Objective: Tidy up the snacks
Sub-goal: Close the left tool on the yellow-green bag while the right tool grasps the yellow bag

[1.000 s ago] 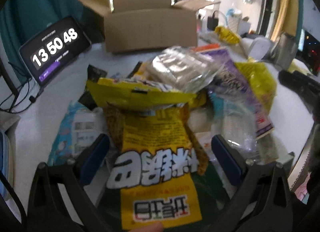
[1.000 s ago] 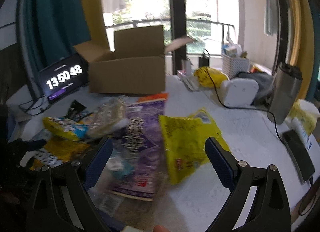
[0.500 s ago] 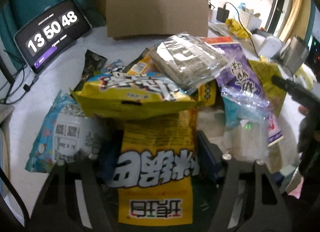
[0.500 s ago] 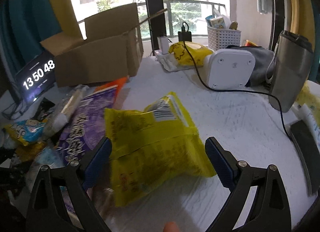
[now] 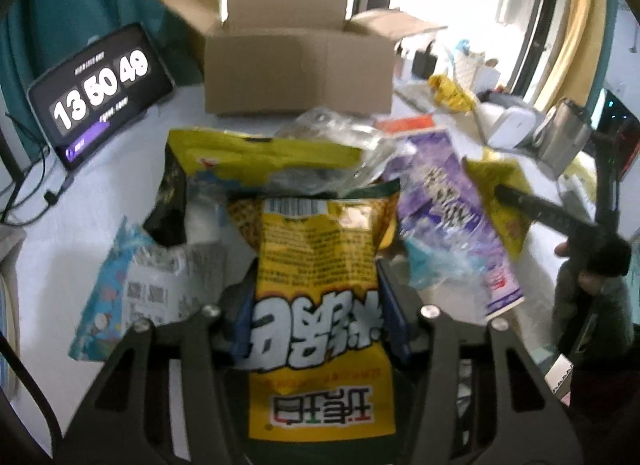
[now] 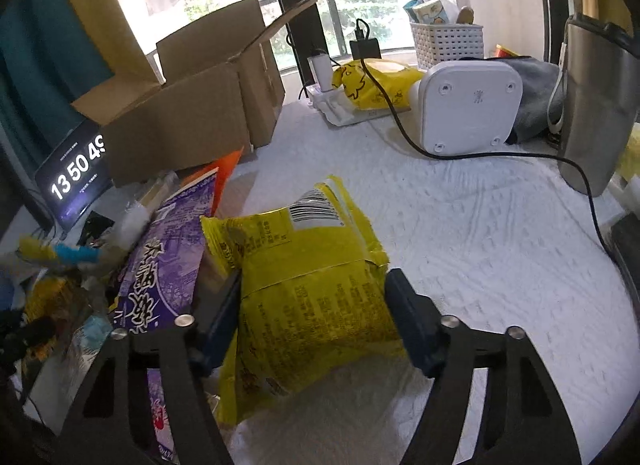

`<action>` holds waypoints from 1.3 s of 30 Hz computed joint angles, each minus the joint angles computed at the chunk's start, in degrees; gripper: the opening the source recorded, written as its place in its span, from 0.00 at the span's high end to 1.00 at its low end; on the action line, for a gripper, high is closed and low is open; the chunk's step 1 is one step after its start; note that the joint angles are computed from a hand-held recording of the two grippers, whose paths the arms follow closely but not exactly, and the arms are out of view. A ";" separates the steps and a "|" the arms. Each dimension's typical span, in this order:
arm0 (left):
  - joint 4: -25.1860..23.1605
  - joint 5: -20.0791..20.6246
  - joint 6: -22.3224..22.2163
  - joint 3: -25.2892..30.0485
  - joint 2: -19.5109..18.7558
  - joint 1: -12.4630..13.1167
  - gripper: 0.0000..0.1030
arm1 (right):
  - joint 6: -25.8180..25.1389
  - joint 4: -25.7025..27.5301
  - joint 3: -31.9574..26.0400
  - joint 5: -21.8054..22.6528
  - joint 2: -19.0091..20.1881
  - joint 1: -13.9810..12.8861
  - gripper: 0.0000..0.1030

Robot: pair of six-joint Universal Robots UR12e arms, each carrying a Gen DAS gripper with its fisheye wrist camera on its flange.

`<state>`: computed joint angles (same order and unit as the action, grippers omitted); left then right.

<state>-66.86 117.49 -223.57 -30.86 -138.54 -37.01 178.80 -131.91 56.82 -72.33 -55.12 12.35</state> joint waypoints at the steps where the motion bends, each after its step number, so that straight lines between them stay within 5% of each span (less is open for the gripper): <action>1: 0.91 0.65 0.61 -0.01 0.08 -0.09 0.47 | -0.03 -1.08 0.44 0.31 -0.36 -0.04 0.33; 19: 13.49 7.93 8.66 -2.25 2.03 0.69 0.47 | -2.28 -8.16 -3.71 4.28 -0.15 0.93 0.34; 31: 21.87 9.76 13.78 -3.62 3.18 3.18 0.47 | -5.32 -7.74 -13.87 4.42 4.74 3.01 0.34; 39: 23.26 12.93 18.33 0.14 1.18 4.92 0.47 | -7.09 -6.92 -23.26 3.80 9.83 4.07 0.34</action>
<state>-43.60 130.42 -205.24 -30.72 -137.36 -32.09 171.71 -138.83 33.56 -68.53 -45.29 16.42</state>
